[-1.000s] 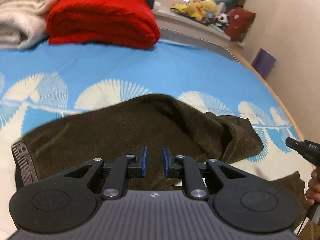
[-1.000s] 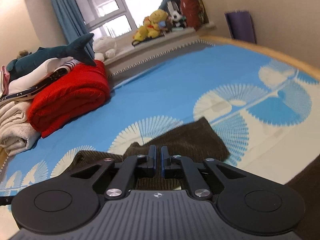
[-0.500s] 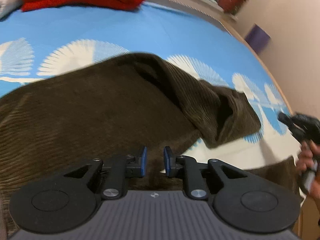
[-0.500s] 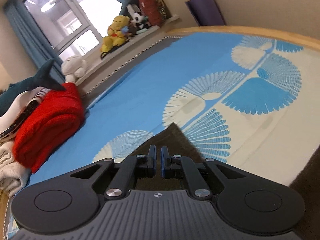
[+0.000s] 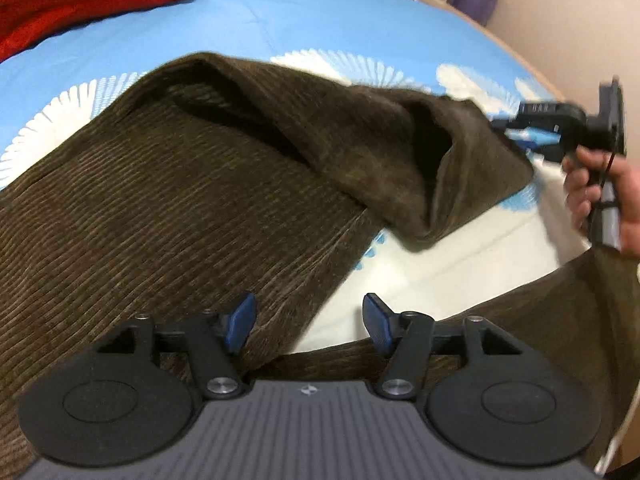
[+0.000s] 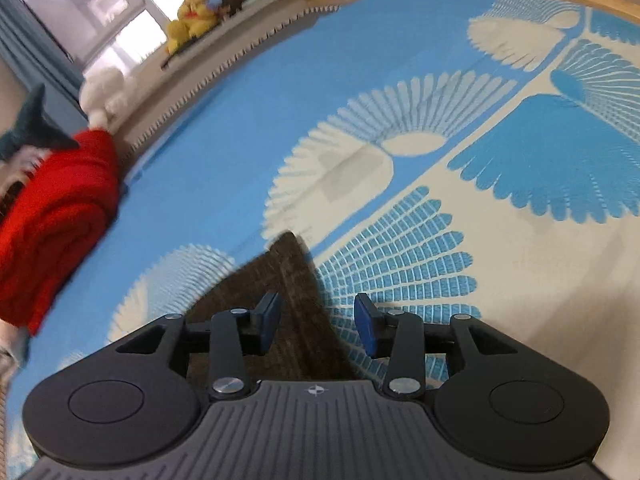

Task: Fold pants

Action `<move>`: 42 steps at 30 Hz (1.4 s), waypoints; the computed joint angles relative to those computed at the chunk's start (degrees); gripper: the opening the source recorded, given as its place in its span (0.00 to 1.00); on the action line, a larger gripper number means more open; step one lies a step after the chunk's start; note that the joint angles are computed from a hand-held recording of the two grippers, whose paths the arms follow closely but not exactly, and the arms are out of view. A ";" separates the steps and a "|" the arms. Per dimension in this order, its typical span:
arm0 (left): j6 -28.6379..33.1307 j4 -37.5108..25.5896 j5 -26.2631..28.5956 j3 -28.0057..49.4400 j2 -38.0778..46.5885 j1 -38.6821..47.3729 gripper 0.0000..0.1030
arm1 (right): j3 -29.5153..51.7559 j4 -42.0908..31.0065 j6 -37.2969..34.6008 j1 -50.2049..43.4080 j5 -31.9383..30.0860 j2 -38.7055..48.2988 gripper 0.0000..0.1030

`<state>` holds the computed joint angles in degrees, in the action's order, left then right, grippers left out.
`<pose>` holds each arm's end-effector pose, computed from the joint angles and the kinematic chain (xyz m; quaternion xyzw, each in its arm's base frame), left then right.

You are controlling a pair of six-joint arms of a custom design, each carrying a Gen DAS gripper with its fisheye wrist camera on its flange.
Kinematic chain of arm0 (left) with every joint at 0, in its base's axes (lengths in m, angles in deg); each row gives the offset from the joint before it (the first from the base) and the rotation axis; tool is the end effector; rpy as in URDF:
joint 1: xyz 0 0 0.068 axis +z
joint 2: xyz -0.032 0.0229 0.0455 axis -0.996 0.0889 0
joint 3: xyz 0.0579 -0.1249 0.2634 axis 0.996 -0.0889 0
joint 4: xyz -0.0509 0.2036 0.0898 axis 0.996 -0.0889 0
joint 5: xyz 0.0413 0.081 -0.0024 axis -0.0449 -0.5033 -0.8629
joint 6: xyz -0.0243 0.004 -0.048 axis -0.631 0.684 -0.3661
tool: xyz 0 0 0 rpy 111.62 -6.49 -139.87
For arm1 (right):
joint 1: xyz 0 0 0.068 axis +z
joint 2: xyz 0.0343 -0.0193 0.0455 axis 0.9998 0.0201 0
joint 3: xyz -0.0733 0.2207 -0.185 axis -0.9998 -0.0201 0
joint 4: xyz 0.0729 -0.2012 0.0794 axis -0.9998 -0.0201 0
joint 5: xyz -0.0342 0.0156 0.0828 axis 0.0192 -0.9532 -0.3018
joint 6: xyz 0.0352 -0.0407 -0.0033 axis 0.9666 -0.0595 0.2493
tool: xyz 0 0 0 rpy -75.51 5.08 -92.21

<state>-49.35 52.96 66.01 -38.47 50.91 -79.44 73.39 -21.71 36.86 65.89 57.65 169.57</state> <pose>0.2834 0.0134 0.0766 0.2069 0.9391 -0.1306 0.2413 0.3153 -0.1221 0.0487 0.3122 0.8619 0.1416 0.3735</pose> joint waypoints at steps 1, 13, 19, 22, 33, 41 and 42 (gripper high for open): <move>0.26 1.64 -1.11 -0.46 0.67 -0.41 0.54 | 0.00 0.95 -1.90 0.98 1.18 0.27 0.37; 6.64 -0.50 -3.98 1.70 -1.89 3.17 0.09 | -9.07 17.33 18.45 -4.24 3.47 -12.96 0.08; 16.68 -8.70 -3.95 3.75 -2.15 4.69 0.09 | -7.60 -4.47 20.46 -8.88 20.57 -13.47 0.08; 22.65 -13.92 -2.70 5.07 -3.29 6.56 0.09 | -4.85 -7.80 18.12 -12.81 13.41 -7.20 0.09; 36.51 -35.12 6.52 14.98 -3.92 15.21 0.45 | -6.16 -20.53 18.38 -10.25 29.24 -12.72 0.16; 47.89 -61.47 13.46 43.59 8.55 36.56 0.44 | -16.31 -20.97 14.96 -5.35 32.62 -38.15 0.31; 47.28 -60.89 11.32 45.20 10.34 37.66 0.42 | -17.86 -20.60 13.38 -4.56 30.96 -42.57 0.31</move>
<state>-2.07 -7.93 77.33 6.73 61.26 -41.78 55.53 -42.31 50.25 61.32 88.61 127.00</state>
